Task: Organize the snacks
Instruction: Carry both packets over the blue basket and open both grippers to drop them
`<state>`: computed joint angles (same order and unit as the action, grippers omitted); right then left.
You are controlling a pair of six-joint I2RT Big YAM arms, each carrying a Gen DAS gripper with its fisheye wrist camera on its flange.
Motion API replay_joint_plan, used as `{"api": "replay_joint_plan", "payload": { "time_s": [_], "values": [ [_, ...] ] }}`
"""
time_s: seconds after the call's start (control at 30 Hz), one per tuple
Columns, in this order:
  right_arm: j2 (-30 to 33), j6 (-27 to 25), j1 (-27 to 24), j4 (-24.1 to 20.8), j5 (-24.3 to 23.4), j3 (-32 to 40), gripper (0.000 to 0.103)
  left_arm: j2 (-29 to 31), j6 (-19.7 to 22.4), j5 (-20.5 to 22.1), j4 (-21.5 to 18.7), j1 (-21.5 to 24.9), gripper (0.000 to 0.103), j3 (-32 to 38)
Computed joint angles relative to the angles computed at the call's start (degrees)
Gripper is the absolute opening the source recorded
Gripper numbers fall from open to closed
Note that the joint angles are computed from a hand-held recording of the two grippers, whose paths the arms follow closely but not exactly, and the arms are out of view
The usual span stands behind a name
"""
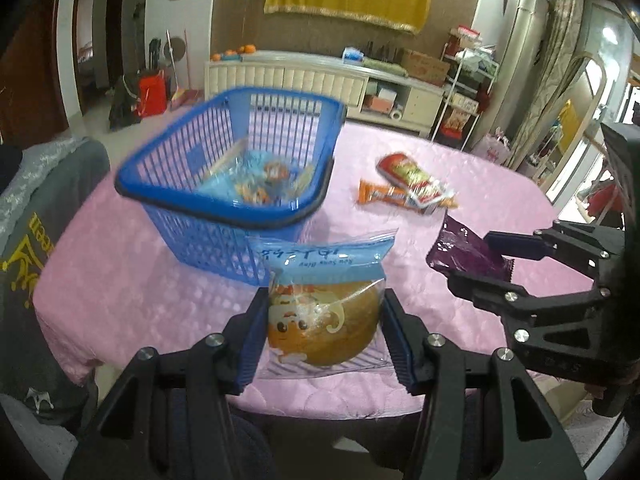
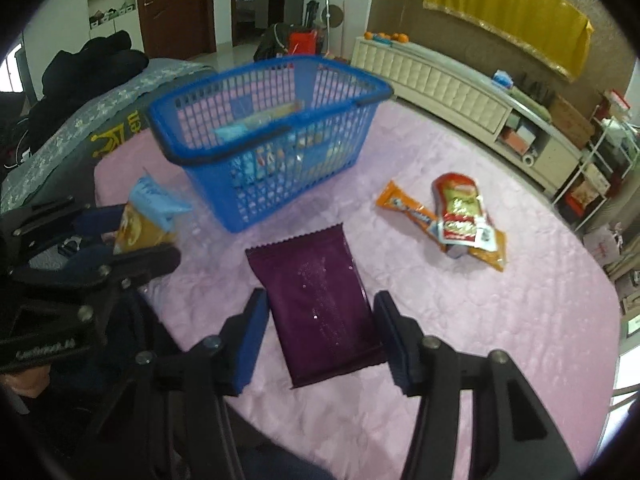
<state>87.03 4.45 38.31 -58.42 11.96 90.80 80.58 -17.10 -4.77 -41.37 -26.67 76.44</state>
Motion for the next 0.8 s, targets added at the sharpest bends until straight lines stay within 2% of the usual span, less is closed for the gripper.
{"api": "replay_joint_plan", "payload": {
  "time_s": [0.23,0.43,0.47,0.57,0.67,0.8],
  "values": [
    [0.83,1.36,1.01,-1.54,2.54,5.59,0.058,-3.15,4.29,0.36,-0.47,1.48,0.052,1.98],
    [3.90,3.81,1.92,-3.82,3.53,13.72,0.058,-3.37,9.67,3.63,-3.50,5.69,0.052,6.97],
    [4.58,3.95,1.96,-4.08,3.56,15.06,0.058,-2.90,10.68,4.11,-4.17,6.65,0.052,8.25],
    [6.95,3.93,1.94,-4.57,4.16,19.13,0.058,0.17,12.80,9.48,-7.26,10.51,0.052,13.44],
    [10.29,3.94,1.48,-5.42,4.41,23.90,0.059,4.13,15.85,10.32,-9.02,13.02,0.052,18.31],
    [15.58,5.89,-0.05,-6.96,2.22,30.16,0.059,10.66,19.37,11.69,-12.69,15.23,0.052,25.72]
  ]
}}
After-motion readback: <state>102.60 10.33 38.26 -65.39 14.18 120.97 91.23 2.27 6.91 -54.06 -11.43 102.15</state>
